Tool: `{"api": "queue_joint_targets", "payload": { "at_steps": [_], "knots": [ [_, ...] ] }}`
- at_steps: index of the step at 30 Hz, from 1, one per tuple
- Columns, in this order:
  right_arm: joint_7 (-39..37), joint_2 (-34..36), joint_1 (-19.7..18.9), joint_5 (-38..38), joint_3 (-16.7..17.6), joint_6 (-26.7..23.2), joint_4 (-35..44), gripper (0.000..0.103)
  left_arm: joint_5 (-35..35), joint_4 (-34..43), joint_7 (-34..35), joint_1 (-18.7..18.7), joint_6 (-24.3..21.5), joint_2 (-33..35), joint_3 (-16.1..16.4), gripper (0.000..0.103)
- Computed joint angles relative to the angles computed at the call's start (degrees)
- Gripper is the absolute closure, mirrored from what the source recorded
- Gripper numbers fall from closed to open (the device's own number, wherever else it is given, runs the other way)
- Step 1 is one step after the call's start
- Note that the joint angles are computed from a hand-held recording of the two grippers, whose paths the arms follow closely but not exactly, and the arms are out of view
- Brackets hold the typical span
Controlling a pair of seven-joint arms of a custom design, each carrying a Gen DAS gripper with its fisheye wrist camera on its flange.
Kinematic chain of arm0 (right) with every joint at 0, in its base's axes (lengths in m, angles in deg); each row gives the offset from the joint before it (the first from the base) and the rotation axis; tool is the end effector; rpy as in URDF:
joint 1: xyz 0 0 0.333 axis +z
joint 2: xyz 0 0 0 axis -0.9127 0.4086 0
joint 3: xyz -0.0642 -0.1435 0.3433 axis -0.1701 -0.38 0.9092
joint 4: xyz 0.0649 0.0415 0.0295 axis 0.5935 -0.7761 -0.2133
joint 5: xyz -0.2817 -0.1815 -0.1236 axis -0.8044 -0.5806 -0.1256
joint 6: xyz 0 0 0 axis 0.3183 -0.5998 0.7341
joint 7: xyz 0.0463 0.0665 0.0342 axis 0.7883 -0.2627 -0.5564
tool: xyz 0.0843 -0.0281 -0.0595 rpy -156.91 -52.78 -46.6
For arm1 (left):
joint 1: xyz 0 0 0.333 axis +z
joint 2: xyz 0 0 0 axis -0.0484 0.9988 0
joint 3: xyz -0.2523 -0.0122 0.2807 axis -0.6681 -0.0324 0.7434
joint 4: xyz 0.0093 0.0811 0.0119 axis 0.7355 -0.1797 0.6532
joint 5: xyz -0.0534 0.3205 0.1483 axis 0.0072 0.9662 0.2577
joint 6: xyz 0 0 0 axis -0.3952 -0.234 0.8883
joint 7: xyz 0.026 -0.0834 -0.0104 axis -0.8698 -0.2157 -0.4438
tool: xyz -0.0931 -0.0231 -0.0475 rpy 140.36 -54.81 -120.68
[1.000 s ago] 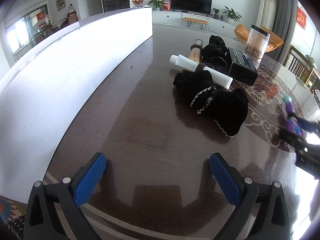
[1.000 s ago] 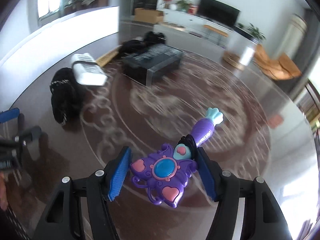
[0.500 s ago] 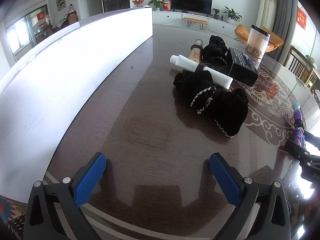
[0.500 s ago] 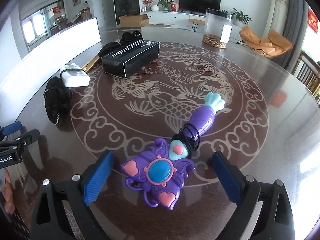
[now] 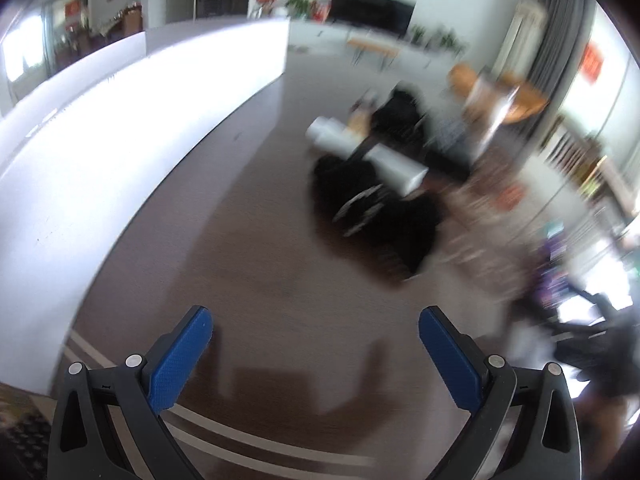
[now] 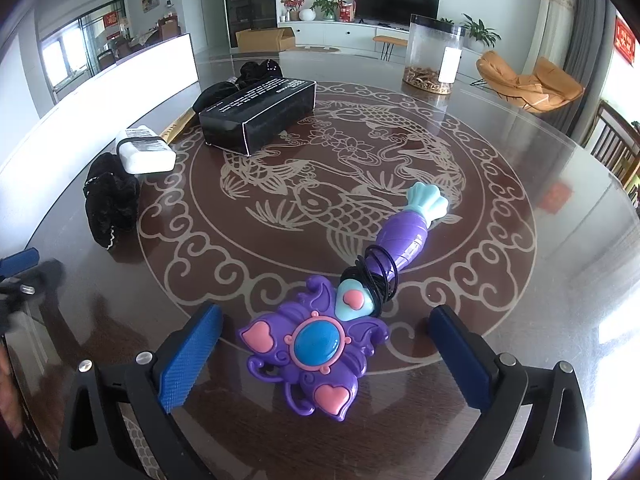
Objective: Organize objects
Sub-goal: 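Hold the toy wand with the right tool while the left tool reaches the black scrunchies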
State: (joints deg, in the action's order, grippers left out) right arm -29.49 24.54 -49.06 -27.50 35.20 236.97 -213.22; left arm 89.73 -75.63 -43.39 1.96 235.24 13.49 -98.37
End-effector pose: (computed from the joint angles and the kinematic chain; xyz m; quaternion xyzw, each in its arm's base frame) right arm 0.4829 0.1464 0.4646 -0.8293 0.4674 -0.1593 0.2616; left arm 0.3324 -0.1302 0.5021 -0.8026 0.4982 -0.2541 0.2077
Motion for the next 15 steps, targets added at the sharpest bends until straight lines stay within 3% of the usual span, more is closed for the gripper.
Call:
{"api": "queue_joint_targets", "payload": {
  "at_steps": [1,4,6,9,11,13,15],
  "knots": [
    [0.0,0.0,0.0,0.0,0.0,0.1,0.0,0.000,0.0,-0.1,-1.2,0.6,1.7,-0.6,-0.4,0.000],
    [0.2,-0.1,0.0,-0.3,0.0,0.3,-0.2,0.000,-0.7,3.4,-3.2,2.1,1.3,2.0,-1.3,0.000],
    [1.0,-0.2,0.1,-1.3,0.0,0.9,-0.5,0.000,0.0,7.9,-4.5,3.1,-1.7,5.5,-2.1,0.000],
    [0.2,-0.1,0.1,-0.3,-0.1,0.2,-0.1,0.000,6.6,14.5,-10.1,6.8,-4.6,10.9,-5.2,0.000],
    [-0.6,0.0,0.1,0.5,0.0,-0.2,0.1,0.000,10.6,18.9,-12.4,7.6,-10.0,15.1,-6.6,0.000],
    [-0.7,0.0,0.1,0.7,0.0,-0.3,0.1,0.000,12.5,22.5,-11.5,6.9,-16.7,18.9,-6.4,0.000],
    [-0.6,0.0,0.1,0.6,0.0,-0.2,0.1,0.000,12.7,20.3,-10.3,5.6,-16.9,18.0,-4.3,0.000]
  ]
}}
